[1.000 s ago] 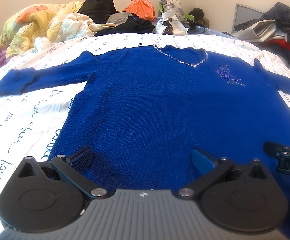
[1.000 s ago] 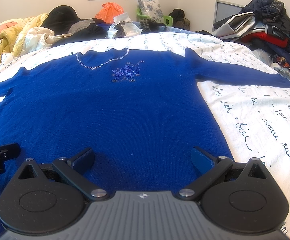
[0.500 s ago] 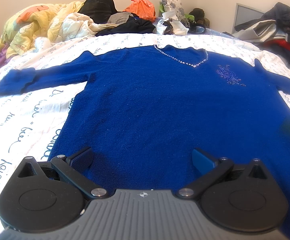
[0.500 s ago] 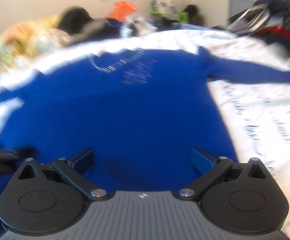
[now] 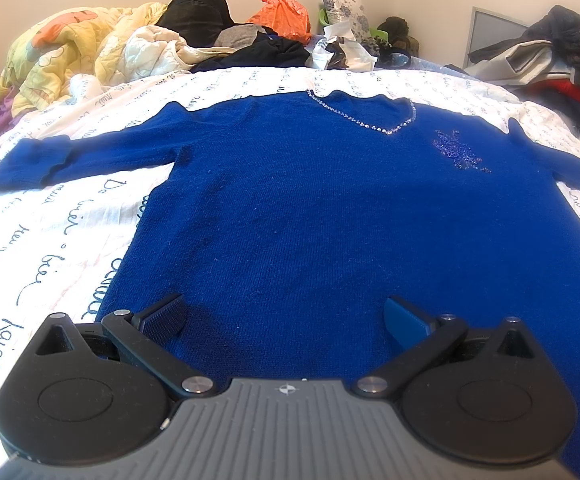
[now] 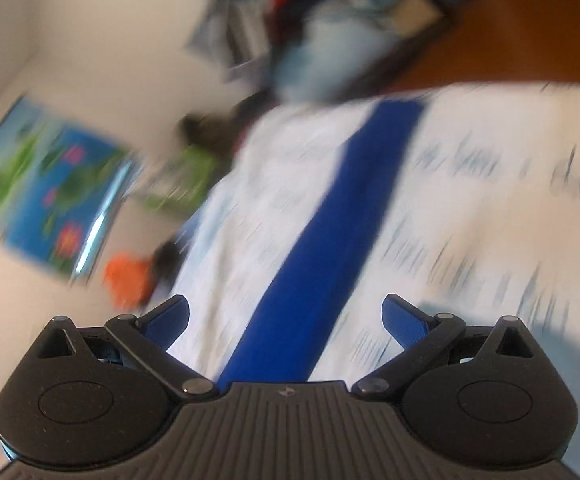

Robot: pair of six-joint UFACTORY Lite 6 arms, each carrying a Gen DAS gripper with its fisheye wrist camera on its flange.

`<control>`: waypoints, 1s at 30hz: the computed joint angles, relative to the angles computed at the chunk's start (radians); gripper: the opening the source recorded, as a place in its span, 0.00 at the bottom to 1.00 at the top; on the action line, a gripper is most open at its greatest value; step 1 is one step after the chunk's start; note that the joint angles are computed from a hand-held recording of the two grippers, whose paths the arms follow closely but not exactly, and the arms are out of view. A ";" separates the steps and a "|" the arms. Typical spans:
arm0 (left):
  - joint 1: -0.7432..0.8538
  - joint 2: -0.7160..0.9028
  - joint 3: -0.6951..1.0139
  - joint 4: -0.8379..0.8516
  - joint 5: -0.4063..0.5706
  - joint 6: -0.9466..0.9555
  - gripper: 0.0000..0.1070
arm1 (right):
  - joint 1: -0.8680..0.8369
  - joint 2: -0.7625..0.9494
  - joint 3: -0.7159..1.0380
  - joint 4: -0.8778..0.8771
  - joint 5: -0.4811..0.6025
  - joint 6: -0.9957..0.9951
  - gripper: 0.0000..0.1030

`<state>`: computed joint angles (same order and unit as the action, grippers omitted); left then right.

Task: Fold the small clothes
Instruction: 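Grasp the blue sweater's sleeve with the right gripper and lift it across the body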

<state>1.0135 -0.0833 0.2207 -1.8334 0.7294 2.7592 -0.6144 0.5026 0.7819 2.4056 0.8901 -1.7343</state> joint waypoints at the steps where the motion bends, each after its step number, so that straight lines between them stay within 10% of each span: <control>1: 0.000 0.000 0.000 0.000 0.000 0.000 0.96 | 0.005 0.050 0.061 0.010 -0.036 0.007 0.99; 10: 0.002 0.008 0.013 0.009 0.001 -0.013 0.96 | 0.079 0.208 0.346 0.024 -0.159 -0.028 0.94; 11: 0.002 0.008 0.013 0.009 0.001 -0.013 0.96 | 0.090 0.197 0.344 0.042 -0.184 -0.058 0.87; 14: 0.002 0.008 0.013 0.009 0.001 -0.013 0.96 | 0.093 0.214 0.355 0.081 -0.243 -0.114 0.24; 17: -0.004 0.009 0.017 0.008 -0.001 -0.019 0.96 | 0.064 0.269 0.356 0.088 -0.166 -0.083 0.06; 23: -0.004 0.009 0.017 0.007 -0.001 -0.019 0.96 | 0.260 0.049 0.207 0.363 -0.183 -0.368 0.05; 28: -0.003 0.010 0.017 0.006 -0.001 -0.016 0.96 | 0.756 -0.192 0.115 0.404 -0.142 -0.549 0.07; 29: -0.004 0.009 0.017 0.005 -0.001 -0.015 0.96 | 0.861 -0.167 0.153 0.365 -0.155 -0.541 0.12; 30: -0.005 0.009 0.018 0.006 -0.001 -0.017 0.96 | 0.966 -0.111 0.220 0.327 -0.187 -0.514 0.42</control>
<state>1.0081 -0.0747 0.2382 -1.8270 0.7279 2.7424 0.3513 0.3915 1.0023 2.7326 0.7029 -2.2481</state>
